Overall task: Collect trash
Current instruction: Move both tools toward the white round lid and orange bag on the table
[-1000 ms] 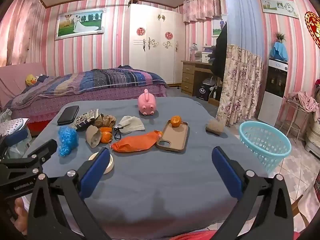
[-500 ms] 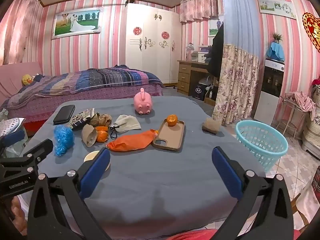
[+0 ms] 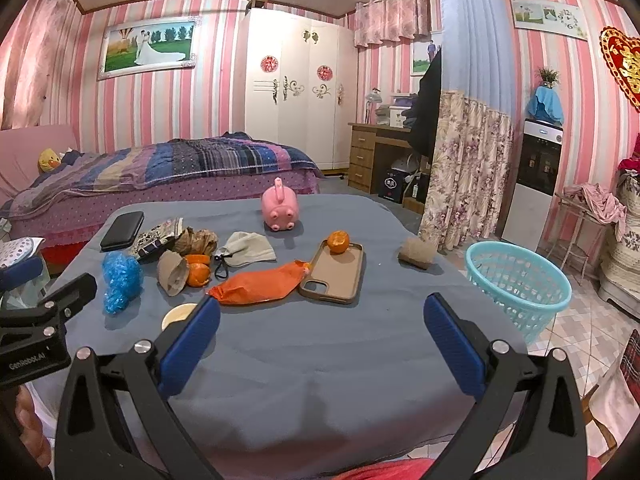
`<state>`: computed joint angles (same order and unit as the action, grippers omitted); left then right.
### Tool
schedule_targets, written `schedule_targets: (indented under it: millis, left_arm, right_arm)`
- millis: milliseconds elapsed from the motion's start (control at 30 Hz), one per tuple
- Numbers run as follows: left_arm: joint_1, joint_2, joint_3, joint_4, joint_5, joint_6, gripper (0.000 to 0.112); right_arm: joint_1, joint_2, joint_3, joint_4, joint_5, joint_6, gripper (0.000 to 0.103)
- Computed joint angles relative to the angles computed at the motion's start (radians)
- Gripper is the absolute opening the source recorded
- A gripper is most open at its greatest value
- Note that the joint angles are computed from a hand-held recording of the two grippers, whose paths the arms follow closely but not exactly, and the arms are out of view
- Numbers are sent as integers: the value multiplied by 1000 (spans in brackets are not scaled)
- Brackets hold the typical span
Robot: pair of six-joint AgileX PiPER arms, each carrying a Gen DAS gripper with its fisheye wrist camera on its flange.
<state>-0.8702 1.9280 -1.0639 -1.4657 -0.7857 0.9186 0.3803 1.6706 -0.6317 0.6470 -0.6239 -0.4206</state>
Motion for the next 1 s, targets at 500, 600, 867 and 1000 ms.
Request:
schedule_targets:
  millis: [500,600,867,1000]
  left_arm:
    - [11,-21,19,15,8,0,98]
    - [7,-17,15,10,4,5,98]
    - [4,-13,14,12,0,0,98]
    - [4,-14,14,13,0,0,98]
  right_arm:
    - [-5,8,-2,-29,9,28,99]
    - [-6,8,-2,-31,9,30,99]
    - [-10,11,-1,-47,11,47,99]
    - [-10,13,-1,-50,8,51,99]
